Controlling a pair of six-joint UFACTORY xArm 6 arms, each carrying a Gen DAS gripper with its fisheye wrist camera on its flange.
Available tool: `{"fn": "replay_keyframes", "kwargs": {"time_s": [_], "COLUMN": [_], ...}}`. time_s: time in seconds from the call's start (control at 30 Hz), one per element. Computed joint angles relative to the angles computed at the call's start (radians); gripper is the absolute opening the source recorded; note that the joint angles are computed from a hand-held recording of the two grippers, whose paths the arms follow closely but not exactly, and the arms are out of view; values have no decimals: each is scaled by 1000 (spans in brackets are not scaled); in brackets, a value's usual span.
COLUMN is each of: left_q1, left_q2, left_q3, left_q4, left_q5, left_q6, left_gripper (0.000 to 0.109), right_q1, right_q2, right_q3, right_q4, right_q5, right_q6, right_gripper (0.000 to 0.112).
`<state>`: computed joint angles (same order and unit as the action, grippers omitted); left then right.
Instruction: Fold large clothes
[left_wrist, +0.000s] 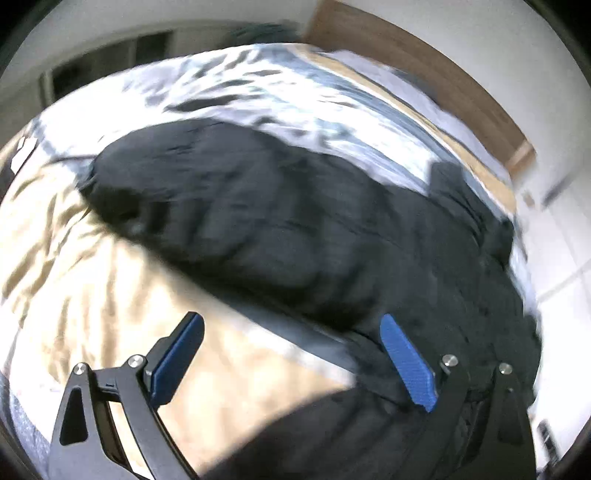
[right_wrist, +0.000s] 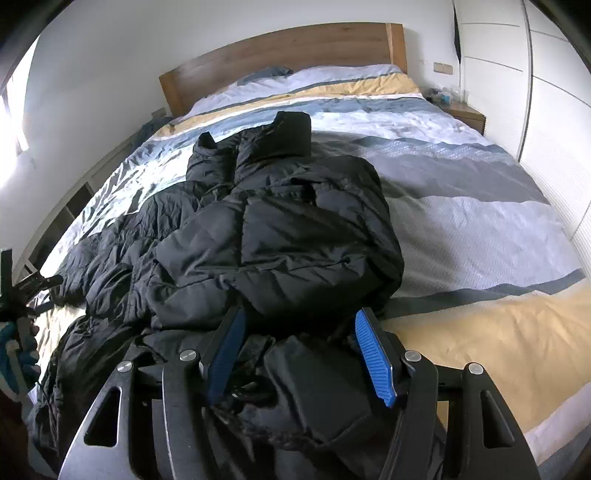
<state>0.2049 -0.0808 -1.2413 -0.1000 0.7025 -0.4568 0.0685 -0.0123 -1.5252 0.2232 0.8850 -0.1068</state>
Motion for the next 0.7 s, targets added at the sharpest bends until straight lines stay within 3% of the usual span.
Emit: {"fn": "replay_keyframes", "kwargs": {"time_s": [0.17,0.37,0.7], "left_q1": [125,214,299], "left_q2": [19,57,239], "left_q3": [24,23,-103], "left_q4": [-47,-137,-462], "left_q5": [-47,-101,-137], "left_q6": [2,11,54], "left_gripper": [97,97,95], "right_q1": [13,18,0], "right_q2": [-5,10,12], "right_q3": [2,-1,8], "right_q4": [-17,-57,-91], "right_q5": [-7,-7,-3], "right_q6": [31,75,87], "right_gripper": [62,63,63]}}
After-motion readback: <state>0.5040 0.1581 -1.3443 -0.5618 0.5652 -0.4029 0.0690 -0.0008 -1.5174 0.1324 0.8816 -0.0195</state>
